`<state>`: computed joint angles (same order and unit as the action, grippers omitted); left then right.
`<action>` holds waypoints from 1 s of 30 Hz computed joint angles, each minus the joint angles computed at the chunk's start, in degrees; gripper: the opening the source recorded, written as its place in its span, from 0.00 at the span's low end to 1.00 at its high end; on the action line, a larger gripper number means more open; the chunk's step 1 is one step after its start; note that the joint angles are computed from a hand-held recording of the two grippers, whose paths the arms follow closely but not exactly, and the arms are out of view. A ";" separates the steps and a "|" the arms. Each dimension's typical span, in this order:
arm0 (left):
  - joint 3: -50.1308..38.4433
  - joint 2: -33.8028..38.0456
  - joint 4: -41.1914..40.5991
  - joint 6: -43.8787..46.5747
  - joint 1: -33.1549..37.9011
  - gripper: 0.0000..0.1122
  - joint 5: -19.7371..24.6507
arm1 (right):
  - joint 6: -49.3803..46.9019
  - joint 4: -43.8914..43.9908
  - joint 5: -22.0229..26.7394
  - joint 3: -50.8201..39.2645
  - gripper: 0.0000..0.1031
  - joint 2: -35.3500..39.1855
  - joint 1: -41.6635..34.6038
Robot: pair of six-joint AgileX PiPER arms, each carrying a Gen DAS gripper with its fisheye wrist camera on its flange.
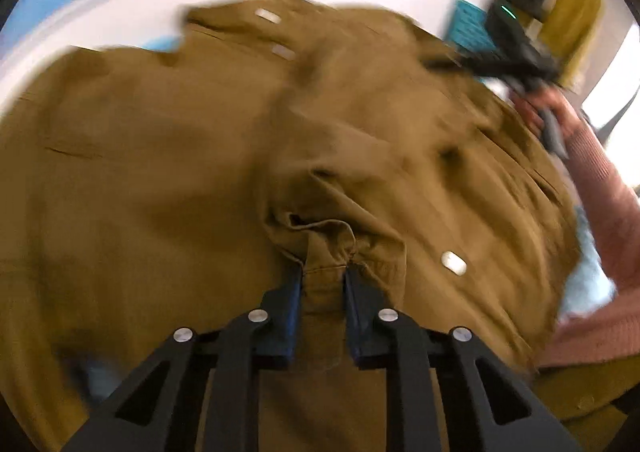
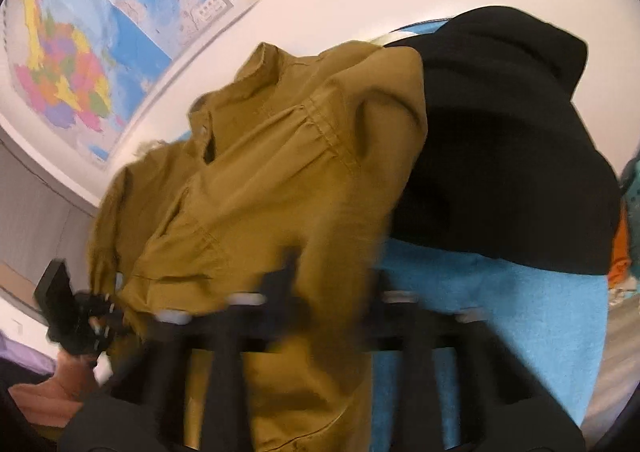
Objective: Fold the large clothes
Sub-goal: 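Lay the shirt down and open both grippers above it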
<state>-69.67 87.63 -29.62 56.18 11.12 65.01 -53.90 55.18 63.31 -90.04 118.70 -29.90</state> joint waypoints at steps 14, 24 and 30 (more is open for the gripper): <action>-9.16 4.91 6.50 0.13 -0.48 0.61 -9.51 | -0.79 -2.96 -14.50 7.77 0.40 -7.28 0.63; -9.17 5.97 4.06 -3.37 1.24 0.70 -7.85 | -10.81 -10.49 -27.39 10.75 0.56 -12.80 22.39; -13.39 10.06 7.95 -11.26 -0.04 0.51 -7.78 | 13.31 -30.50 -31.22 -6.13 0.17 1.22 29.11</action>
<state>-83.06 97.69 -21.68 44.92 11.08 57.23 -40.59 24.67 32.09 -96.17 119.92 -0.79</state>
